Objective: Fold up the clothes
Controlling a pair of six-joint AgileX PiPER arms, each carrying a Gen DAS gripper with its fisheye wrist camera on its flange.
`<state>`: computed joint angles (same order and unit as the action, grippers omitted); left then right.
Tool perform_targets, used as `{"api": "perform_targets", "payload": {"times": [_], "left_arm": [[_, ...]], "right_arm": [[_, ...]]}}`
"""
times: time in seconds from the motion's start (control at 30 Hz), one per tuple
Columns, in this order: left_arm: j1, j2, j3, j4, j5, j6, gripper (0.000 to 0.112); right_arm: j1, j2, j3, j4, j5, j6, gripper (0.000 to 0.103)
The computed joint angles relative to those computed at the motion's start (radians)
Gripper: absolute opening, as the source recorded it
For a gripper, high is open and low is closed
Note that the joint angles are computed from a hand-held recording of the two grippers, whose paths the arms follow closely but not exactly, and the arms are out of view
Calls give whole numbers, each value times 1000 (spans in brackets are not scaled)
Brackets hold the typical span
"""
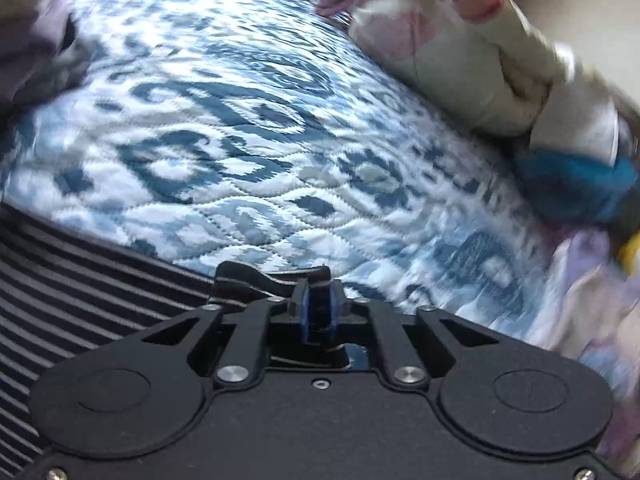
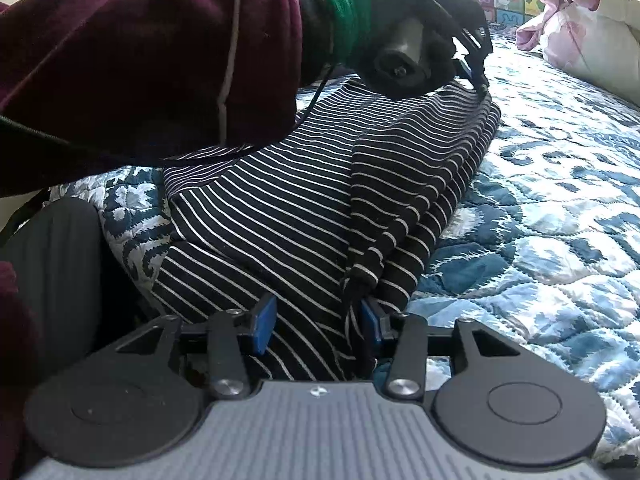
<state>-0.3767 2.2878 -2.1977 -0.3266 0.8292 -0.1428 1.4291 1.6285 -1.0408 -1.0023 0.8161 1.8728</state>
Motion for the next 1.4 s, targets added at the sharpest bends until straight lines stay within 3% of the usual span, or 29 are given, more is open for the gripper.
{"api": "perform_targets", "payload": {"times": [0.17, 0.3, 0.37, 0.43, 0.5, 0.67, 0.77, 0.83, 0.97, 1.03, 1.13, 1.17, 1.2, 1.3, 1.33, 1.4], "left_arm": [[66, -186, 296, -126, -167, 211, 23], [107, -301, 487, -213, -226, 429, 23], [97, -333, 541, -233, -241, 530, 23], [55, -344, 559, -148, -279, 522, 23], [13, -324, 529, 17, -308, 390, 23], [68, -179, 346, 23, -209, 195, 26], [107, -113, 269, -109, -115, 270, 25], [133, -93, 257, -207, -74, 324, 5], [158, -168, 380, -323, -169, 435, 3], [159, -175, 383, -334, -177, 455, 3], [129, -142, 325, -152, -170, 321, 3], [128, -139, 327, -140, -177, 317, 7], [131, -150, 347, -164, -191, 353, 24], [123, -226, 452, -245, -286, 500, 30], [120, -237, 463, -282, -290, 548, 29], [113, -214, 415, -340, -224, 610, 24]], "right_arm": [[18, -36, 17, -19, 50, 66, 45], [38, -50, 12, -32, 107, 103, 45], [62, -23, -24, -40, 188, 88, 45], [78, 4, -57, -67, 240, 66, 42], [74, 37, -94, -85, 260, 16, 41], [18, 106, -146, -30, 212, -101, 40], [-2, 129, -150, 0, 184, -123, 41], [-7, 127, -135, 2, 169, -101, 42], [-3, 101, -84, -40, 138, -13, 43], [-5, 105, -79, -36, 127, -12, 44], [-8, 106, -76, -36, 118, -16, 48], [-8, 107, -76, -37, 115, -17, 48], [-7, 106, -76, -37, 119, -18, 48], [17, 100, -75, -62, 163, 14, 45], [29, 99, -75, -76, 183, 27, 45], [42, 98, -73, -109, 196, 43, 44]]}}
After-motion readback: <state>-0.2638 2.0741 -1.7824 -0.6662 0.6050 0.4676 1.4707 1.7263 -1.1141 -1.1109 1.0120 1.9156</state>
